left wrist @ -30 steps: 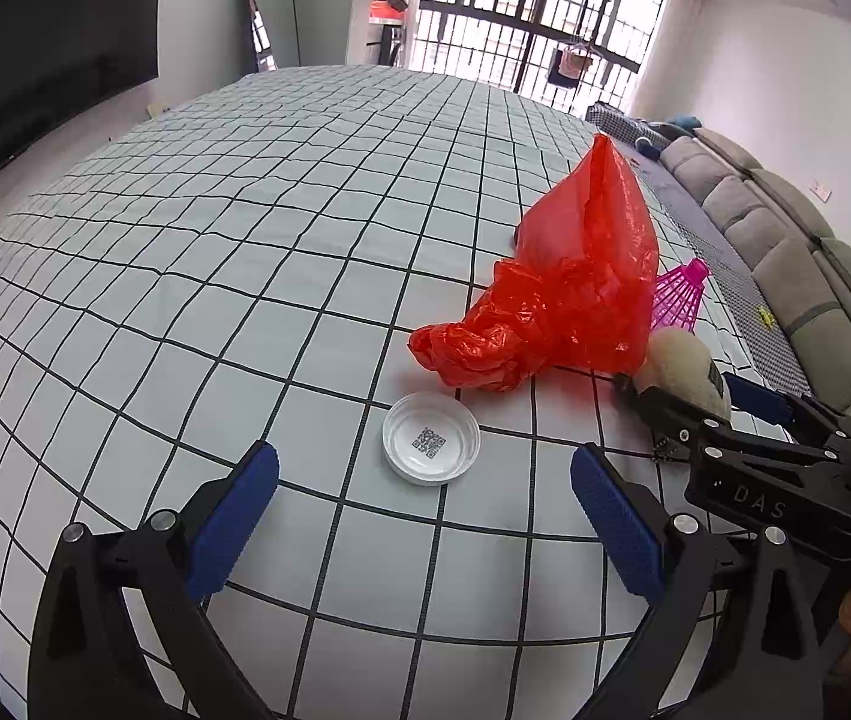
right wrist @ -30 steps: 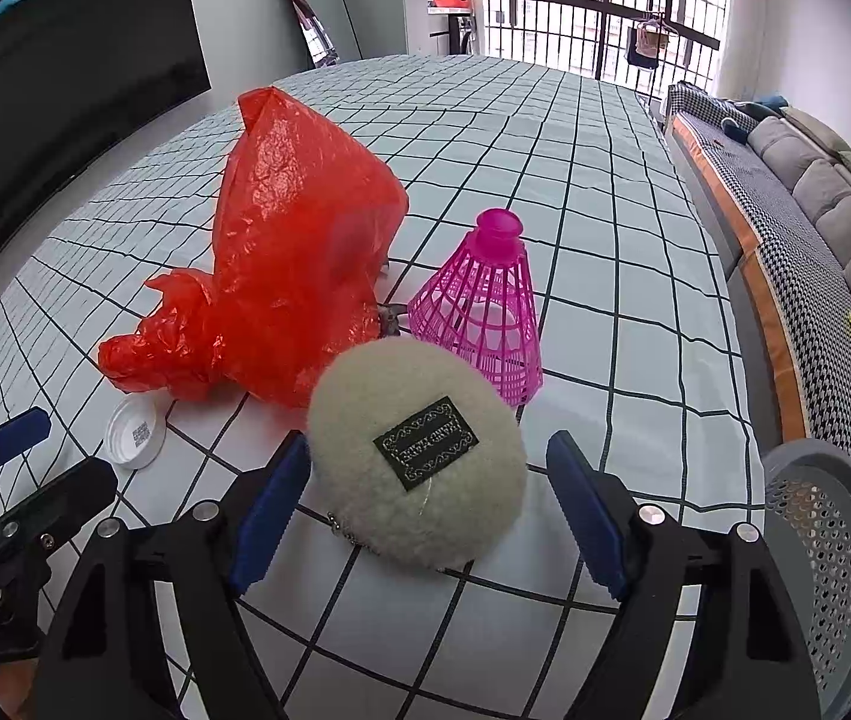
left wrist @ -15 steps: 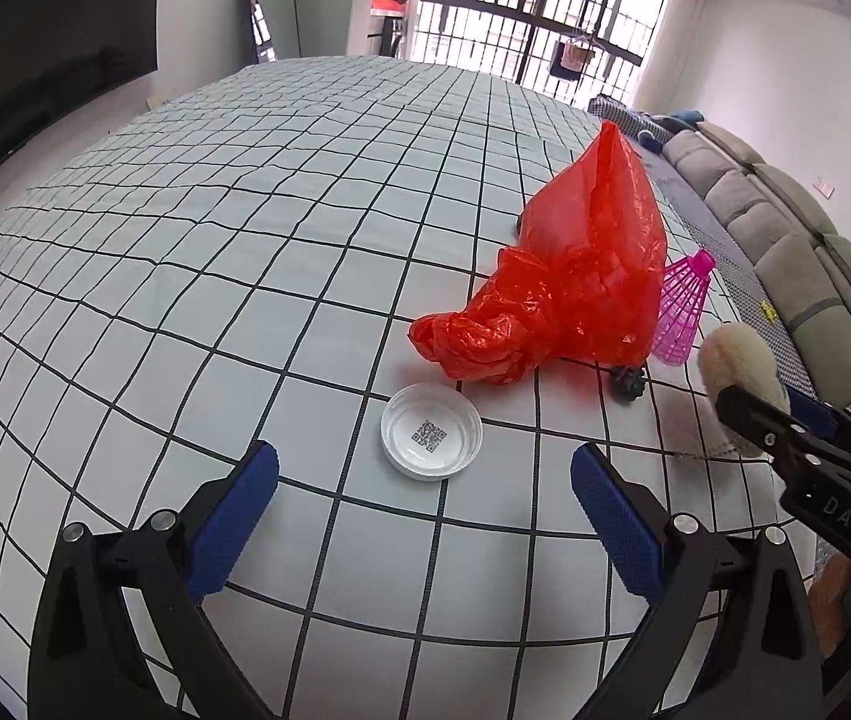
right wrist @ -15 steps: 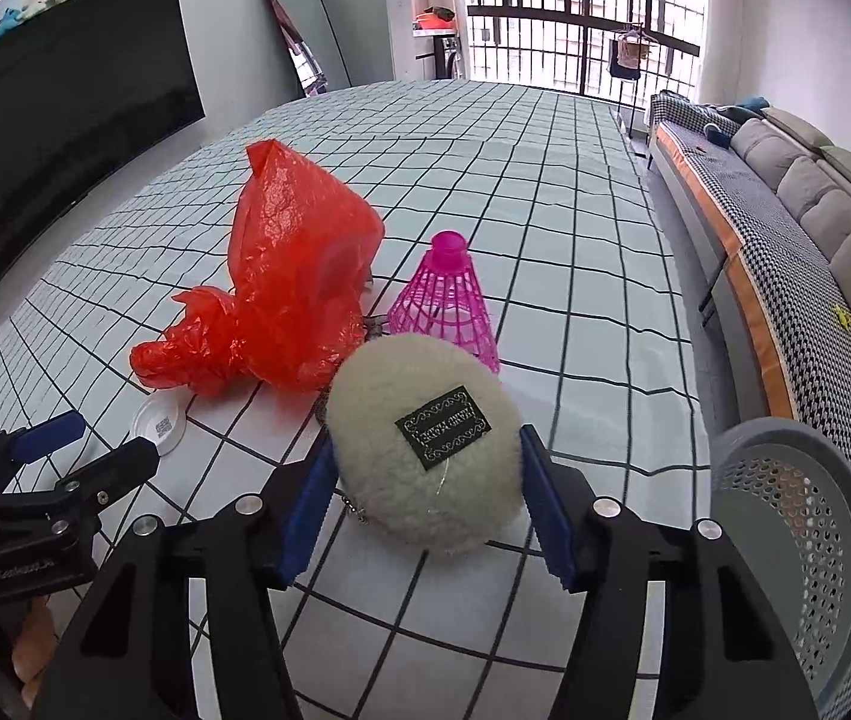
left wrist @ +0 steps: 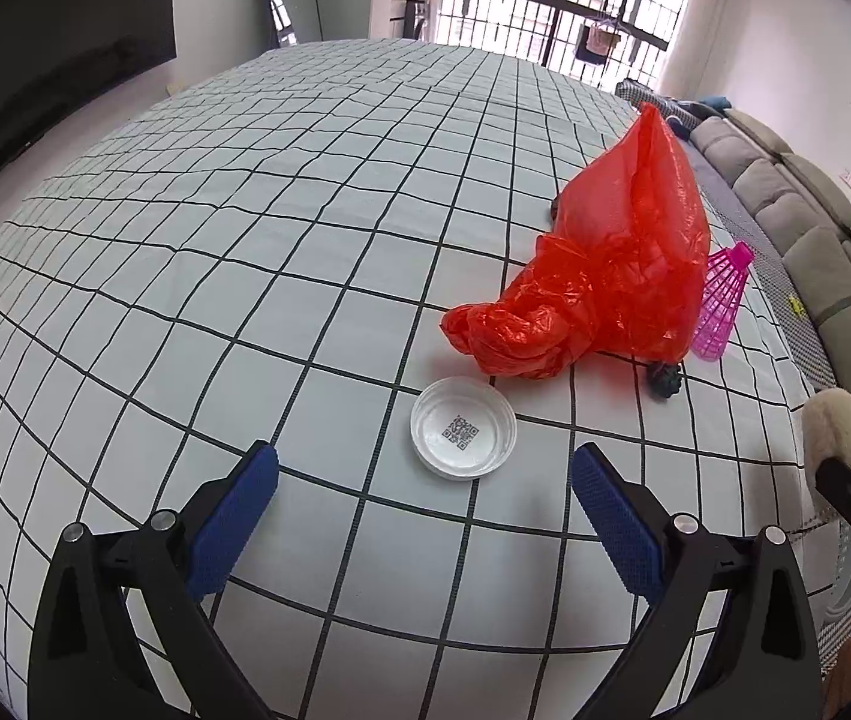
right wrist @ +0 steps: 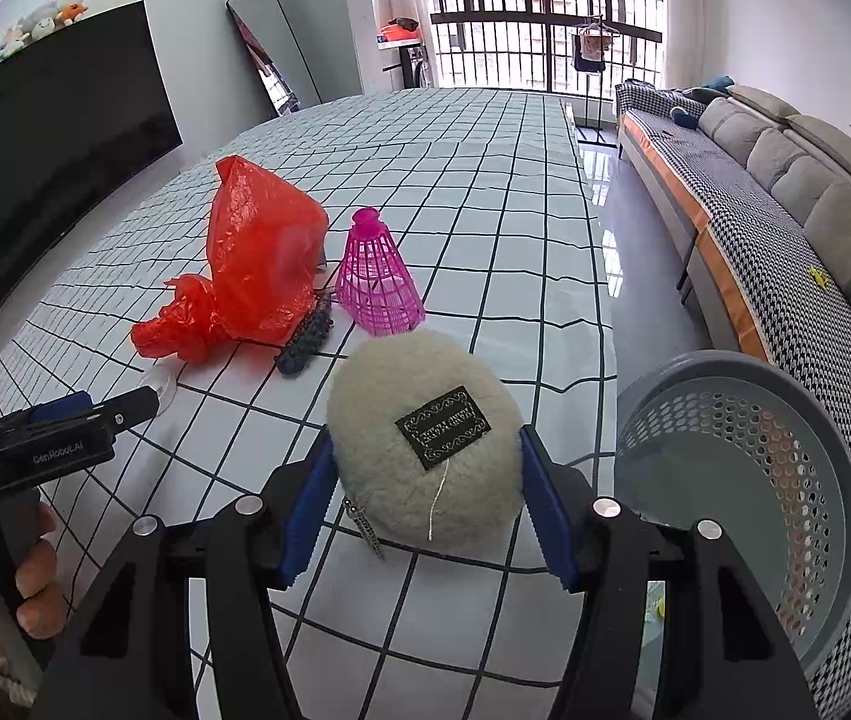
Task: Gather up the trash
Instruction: 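Grasp the small white round lid with the left tool while the right tool holds the ball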
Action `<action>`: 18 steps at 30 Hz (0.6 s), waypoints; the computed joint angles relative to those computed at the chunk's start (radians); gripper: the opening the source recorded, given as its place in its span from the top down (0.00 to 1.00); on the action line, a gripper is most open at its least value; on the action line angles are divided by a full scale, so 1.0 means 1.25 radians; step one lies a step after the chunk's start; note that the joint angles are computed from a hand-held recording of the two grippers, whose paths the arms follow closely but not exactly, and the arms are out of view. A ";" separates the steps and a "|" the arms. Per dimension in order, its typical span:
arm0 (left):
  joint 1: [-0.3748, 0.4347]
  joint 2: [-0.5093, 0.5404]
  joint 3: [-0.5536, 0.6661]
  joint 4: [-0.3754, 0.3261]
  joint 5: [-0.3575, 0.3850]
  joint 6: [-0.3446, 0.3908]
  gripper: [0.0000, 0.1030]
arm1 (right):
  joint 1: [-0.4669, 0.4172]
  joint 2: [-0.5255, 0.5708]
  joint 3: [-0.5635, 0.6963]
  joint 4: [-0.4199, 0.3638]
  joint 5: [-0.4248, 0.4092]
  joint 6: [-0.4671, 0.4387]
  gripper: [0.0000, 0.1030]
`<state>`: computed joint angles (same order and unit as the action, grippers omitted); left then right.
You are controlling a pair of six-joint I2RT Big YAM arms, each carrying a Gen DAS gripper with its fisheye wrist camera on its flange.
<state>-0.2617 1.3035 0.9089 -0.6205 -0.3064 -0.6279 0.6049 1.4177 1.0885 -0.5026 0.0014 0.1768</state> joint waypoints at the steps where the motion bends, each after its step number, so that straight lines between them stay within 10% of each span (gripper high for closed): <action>1: 0.002 0.003 0.003 -0.005 -0.004 0.004 0.07 | -0.002 -0.005 -0.005 0.003 -0.005 0.001 0.44; 18: 0.017 0.064 0.041 -0.016 -0.007 0.047 0.07 | -0.006 -0.011 -0.013 0.008 -0.033 0.004 0.44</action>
<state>-0.2410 1.3834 0.9600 -0.6406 -0.3154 -0.5691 0.5969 1.4044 1.0727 -0.4921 -0.0394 0.1817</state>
